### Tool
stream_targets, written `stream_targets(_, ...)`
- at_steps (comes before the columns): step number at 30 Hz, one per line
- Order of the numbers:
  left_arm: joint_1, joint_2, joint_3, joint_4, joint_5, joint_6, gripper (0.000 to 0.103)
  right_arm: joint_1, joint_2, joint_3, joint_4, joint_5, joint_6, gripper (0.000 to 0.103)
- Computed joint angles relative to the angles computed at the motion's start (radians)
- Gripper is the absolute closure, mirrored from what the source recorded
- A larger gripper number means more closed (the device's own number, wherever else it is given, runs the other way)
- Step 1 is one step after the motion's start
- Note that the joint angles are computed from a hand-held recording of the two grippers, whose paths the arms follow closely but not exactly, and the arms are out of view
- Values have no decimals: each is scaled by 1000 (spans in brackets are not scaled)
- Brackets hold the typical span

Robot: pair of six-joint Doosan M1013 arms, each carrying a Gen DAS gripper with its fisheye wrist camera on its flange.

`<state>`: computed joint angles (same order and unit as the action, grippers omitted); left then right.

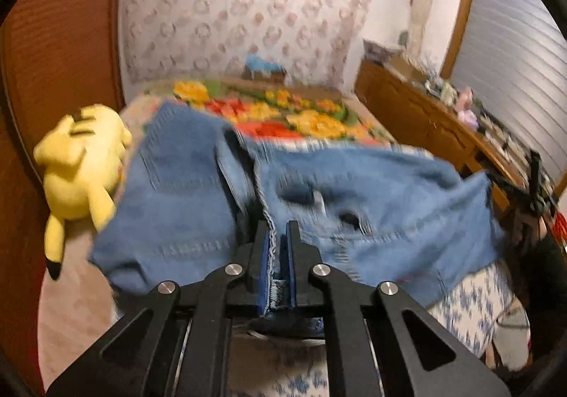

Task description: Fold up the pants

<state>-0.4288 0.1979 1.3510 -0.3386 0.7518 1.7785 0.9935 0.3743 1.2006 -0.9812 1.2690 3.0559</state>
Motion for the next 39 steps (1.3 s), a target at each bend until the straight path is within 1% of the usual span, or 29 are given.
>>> stream_targets(2, 2, 2, -14, 1, -33, -3, 93, 7, -12, 13, -42, 0, 29, 100)
stream_targets(6, 4, 22, -57, -14, -87, 7, 93, 15, -17, 13, -103, 25, 38, 100)
stream_targets(9, 0, 54, -104, -9, -108, 10, 93, 13, -15, 10, -130, 33, 27, 100)
stream_targets(12, -8, 91, -157, 29, -128, -1, 93, 3, -9, 5, -146, 37, 15, 100)
stream_targets(15, -13, 132, -210, 58, -130, -17, 93, -11, 4, -1, -160, 32, 16, 101)
stream_targets(20, -19, 200, -295, 120, -109, -54, 93, -36, 42, -44, -146, 37, -46, 101)
stream_targets(23, -20, 248, -350, 157, -69, -86, 93, -56, 72, -82, -115, 42, -102, 100)
stream_targets(29, -29, 307, -423, 201, -8, -114, 93, -109, 127, -159, -30, 57, -198, 100)
stream_targets(34, -39, 332, -458, 241, 39, -128, 93, -138, 166, -220, 35, 66, -265, 100)
stream_targets(37, -46, 341, -477, 275, 90, -143, 92, -150, 177, -242, 72, 61, -290, 100)
stream_targets(39, -47, 335, -471, 286, 99, -148, 84, -155, 171, -244, 87, 51, -298, 100)
